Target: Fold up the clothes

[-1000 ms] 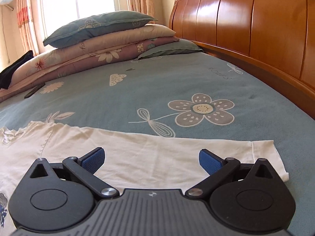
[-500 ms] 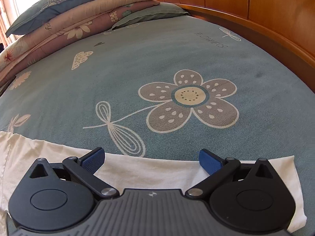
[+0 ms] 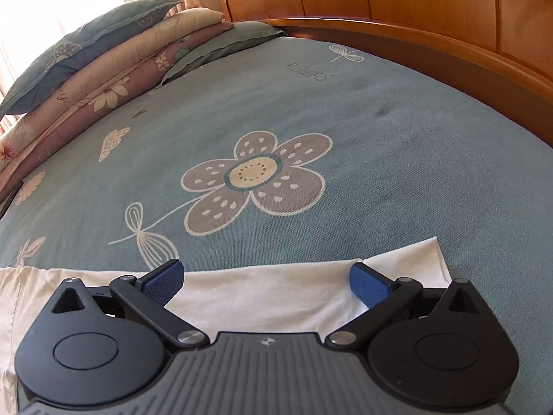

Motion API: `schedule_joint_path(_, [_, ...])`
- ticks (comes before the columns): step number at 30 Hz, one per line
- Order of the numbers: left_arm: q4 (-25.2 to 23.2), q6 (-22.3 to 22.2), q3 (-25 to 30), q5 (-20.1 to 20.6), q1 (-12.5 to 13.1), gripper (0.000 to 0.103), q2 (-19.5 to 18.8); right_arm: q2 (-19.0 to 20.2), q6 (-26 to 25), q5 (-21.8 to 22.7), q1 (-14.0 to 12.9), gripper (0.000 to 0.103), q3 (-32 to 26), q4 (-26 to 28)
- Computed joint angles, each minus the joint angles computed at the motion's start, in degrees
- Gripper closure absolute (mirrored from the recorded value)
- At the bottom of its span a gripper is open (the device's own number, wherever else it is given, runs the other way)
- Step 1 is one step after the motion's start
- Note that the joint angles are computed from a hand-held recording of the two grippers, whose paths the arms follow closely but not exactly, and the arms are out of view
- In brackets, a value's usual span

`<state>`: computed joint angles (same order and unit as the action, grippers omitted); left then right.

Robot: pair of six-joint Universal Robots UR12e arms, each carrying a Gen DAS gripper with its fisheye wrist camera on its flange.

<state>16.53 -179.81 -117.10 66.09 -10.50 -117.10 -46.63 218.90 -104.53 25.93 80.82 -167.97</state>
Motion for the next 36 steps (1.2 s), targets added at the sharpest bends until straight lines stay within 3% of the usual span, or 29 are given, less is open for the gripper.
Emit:
schedule_joint_path(3, [0.1, 0.0, -0.1, 0.0, 0.0, 0.001, 0.0, -0.5, 3.7, -0.3, -0.2, 0.0, -0.8, 1.6])
schedule_joint_path(8, [0.1, 0.0, -0.1, -0.1, 0.1, 0.001, 0.0, -1.6, -0.5, 3.7, 0.8, 0.0, 0.4, 0.2])
schedule_joint_path(11, [-0.1, 0.2, 0.0, 0.0, 0.0, 0.001, 0.0, -0.4, -1.6, 3.2, 1.3, 0.0, -1.7, 5.7])
schedule_joint_path(13, [0.0, 0.2, 0.0, 0.0, 0.0, 0.001, 0.0, 0.7, -2.2, -1.5, 2.2, 0.0, -3.3, 6.8])
schedule_joint_path(16, [0.4, -0.2, -0.1, -0.4, 0.2, 0.001, 0.0, 0.5, 0.3, -2.7, 2.6, 0.0, -5.0, 11.1])
schedule_joint_path(19, [0.5, -0.4, -0.1, -0.5, 0.2, 0.001, 0.0, -0.6, -3.1, -4.9, 3.6, 0.0, -3.3, 9.1])
schedule_joint_path(23, [0.0, 0.4, 0.0, 0.6, -0.2, 0.001, 0.1, -1.4, -2.4, -6.9, 4.5, 0.0, -1.8, 13.5])
schedule_joint_path(25, [0.0, 0.3, 0.0, 0.6, -0.2, 0.001, 0.1, -1.5, -4.7, -8.4, 5.1, 0.0, -1.1, 13.9])
schedule_joint_path(28, [0.3, 0.0, -0.1, 0.5, -0.2, 0.001, 0.1, -1.2, -5.3, -10.3, 6.2, 0.0, -3.5, 19.3])
schedule_joint_path(31, [1.5, -0.5, -0.3, 1.6, -0.4, 0.001, 0.2, -0.7, -7.2, -8.0, 7.0, 0.0, -5.5, 15.1])
schedule_joint_path(36, [5.1, -2.1, -0.7, 1.9, -0.2, 0.001, 0.1, 4.9, -9.2, -0.1, 8.1, 0.0, -16.5, 14.5])
